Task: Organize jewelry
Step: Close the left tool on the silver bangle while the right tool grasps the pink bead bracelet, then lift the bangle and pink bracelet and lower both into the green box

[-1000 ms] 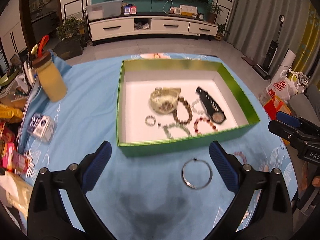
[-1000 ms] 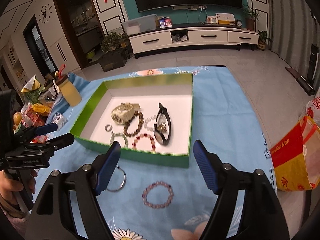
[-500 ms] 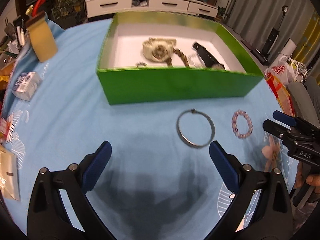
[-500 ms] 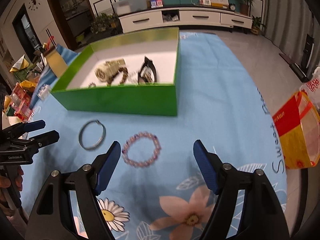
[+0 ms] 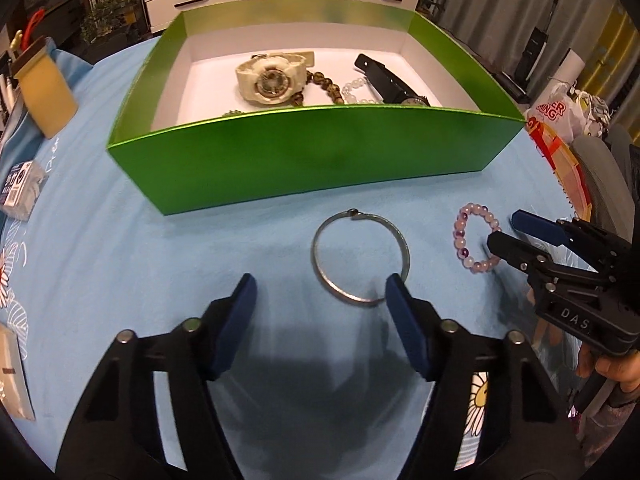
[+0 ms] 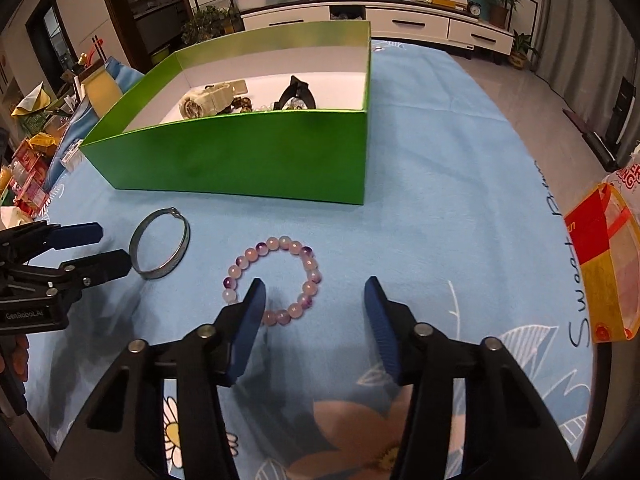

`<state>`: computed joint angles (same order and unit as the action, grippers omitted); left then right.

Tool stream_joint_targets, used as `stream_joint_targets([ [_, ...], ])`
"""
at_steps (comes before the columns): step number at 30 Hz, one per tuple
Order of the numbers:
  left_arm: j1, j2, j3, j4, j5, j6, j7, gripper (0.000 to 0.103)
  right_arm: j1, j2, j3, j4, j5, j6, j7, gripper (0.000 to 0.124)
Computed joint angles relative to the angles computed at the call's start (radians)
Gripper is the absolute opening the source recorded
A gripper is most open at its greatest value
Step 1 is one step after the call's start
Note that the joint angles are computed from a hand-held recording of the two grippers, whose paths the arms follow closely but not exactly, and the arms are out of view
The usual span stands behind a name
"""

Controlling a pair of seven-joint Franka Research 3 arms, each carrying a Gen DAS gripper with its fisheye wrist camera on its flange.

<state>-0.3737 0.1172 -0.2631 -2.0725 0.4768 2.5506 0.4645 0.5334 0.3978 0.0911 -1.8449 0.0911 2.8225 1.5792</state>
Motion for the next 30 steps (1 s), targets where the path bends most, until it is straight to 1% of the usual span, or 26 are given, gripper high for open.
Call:
stream_joint_targets([
  [2,0.000,0.015,0.000,0.015,-0.004,-0.002,0.010,0.054,0.012,0.013,-0.010,0.015,-0.019,-0.005,0.007,0.047],
  [3,0.001,0.022,0.000,0.022,-0.009,-0.002,0.018,0.049,0.016,0.016,-0.012,0.019,-0.024,-0.005,0.009,0.045],
  [5,-0.003,0.035,0.002,0.038,-0.005,-0.011,0.028,0.046,0.035,0.025,-0.029,0.030,-0.054,-0.003,0.022,0.044],
  [7,-0.008,0.045,0.002,0.051,0.006,-0.018,0.043,0.039,0.044,0.033,-0.037,0.040,-0.074,-0.005,0.029,0.041],
  [9,-0.015,0.050,0.005,0.058,0.022,-0.028,0.041,0.030,0.065,0.037,-0.057,0.045,-0.110,-0.002,0.045,0.033],
  [10,-0.018,0.051,0.006,0.060,0.031,-0.030,0.040,0.028,0.064,0.038,-0.054,0.045,-0.116,0.003,0.040,0.031],
  [11,-0.020,0.051,0.007,0.060,0.038,-0.029,0.039,0.025,0.061,0.040,-0.048,0.045,-0.116,0.007,0.034,0.025],
  [12,-0.021,0.050,0.009,0.059,0.046,-0.028,0.032,0.021,0.067,0.042,-0.052,0.046,-0.128,0.011,0.034,0.021],
  [13,-0.021,0.047,0.011,0.053,0.052,-0.022,0.026,0.018,0.068,0.043,-0.050,0.047,-0.132,0.014,0.030,0.018],
  [14,-0.019,0.044,0.012,0.045,0.052,-0.011,0.021,0.012,0.066,0.044,-0.046,0.047,-0.132,0.018,0.024,0.012],
  [15,-0.015,0.040,0.013,0.036,0.048,0.004,0.017,0.007,0.072,0.045,-0.051,0.046,-0.140,0.025,0.025,0.011],
  [16,-0.011,0.033,0.014,0.023,0.047,0.023,0.010,0.006,0.090,0.046,-0.068,0.046,-0.162,0.031,0.039,0.011],
  [17,-0.010,0.031,0.015,0.017,0.049,0.031,0.004,0.004,0.092,0.047,-0.070,0.047,-0.166,0.032,0.042,0.011],
  [18,-0.009,0.029,0.015,0.013,0.050,0.037,0.002,0.003,0.084,0.048,-0.061,0.048,-0.158,0.031,0.036,0.009],
  [20,-0.008,0.026,0.014,0.008,0.055,0.039,0.002,0.003,0.056,0.048,-0.029,0.051,-0.121,0.025,0.009,0.009],
  [30,0.004,-0.030,0.011,-0.036,0.085,0.069,-0.045,0.003,0.041,-0.010,-0.005,-0.010,-0.064,0.099,-0.046,0.007],
])
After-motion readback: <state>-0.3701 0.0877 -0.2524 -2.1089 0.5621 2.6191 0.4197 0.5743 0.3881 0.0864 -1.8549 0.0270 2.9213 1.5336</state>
